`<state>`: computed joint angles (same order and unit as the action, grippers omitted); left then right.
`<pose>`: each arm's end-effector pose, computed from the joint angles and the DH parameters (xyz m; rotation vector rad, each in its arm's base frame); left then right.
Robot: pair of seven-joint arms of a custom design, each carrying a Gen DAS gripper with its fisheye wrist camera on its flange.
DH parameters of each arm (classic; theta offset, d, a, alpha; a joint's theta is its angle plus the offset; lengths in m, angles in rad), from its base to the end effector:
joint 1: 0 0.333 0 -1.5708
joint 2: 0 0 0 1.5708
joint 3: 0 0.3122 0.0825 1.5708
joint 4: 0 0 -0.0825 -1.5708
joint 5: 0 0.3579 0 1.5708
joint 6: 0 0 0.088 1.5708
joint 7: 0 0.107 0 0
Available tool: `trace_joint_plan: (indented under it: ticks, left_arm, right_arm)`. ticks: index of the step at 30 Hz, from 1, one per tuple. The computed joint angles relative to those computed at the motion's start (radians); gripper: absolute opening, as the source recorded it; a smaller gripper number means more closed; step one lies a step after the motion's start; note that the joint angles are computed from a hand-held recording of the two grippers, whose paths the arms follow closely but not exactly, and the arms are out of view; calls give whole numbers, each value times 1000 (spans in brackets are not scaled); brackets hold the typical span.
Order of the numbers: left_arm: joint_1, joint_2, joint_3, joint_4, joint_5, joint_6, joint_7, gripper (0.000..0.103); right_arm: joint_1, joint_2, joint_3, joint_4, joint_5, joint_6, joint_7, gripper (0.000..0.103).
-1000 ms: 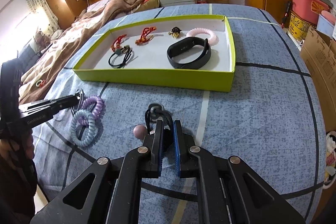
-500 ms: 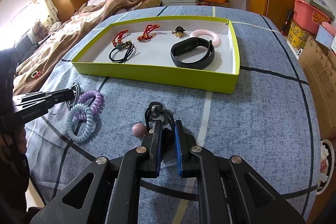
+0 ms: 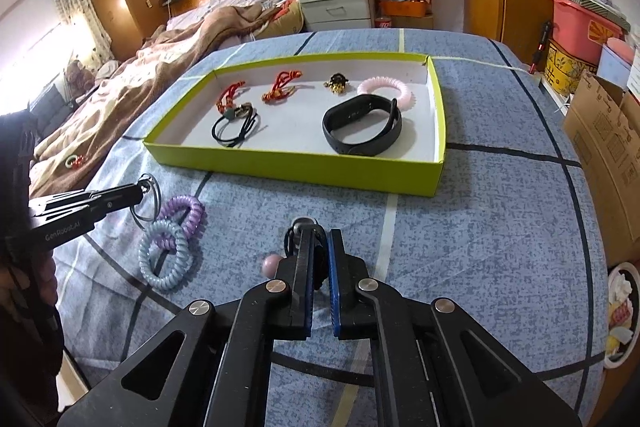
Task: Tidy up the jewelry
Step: 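Lift and carry both hair ties over the box with both grippers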
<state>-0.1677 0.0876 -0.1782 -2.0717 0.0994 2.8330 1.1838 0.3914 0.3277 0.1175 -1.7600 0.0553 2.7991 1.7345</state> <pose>0.5525 -0.2017 0.4787 -1.8750 1.9455 -0.8397 0.5880 0.3143 0.4744 -1.9576 1.4744 -0.3151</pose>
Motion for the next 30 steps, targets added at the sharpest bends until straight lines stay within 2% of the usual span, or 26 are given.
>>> trace_joint_plan:
  ticks: [5, 17, 30]
  left_arm:
    - [2, -10, 2, 0, 2, 6, -2, 5]
    - [5, -11, -1, 23, -14, 17, 13, 5]
    - [3, 33, 0, 101, -32, 9, 38, 5]
  right_arm:
    - [-32, -2, 40, -2, 73, 22, -56, 6]
    - [-23, -1, 33, 22, 109, 44, -80, 6]
    - [-18, 65, 33, 153, 99, 13, -74, 6]
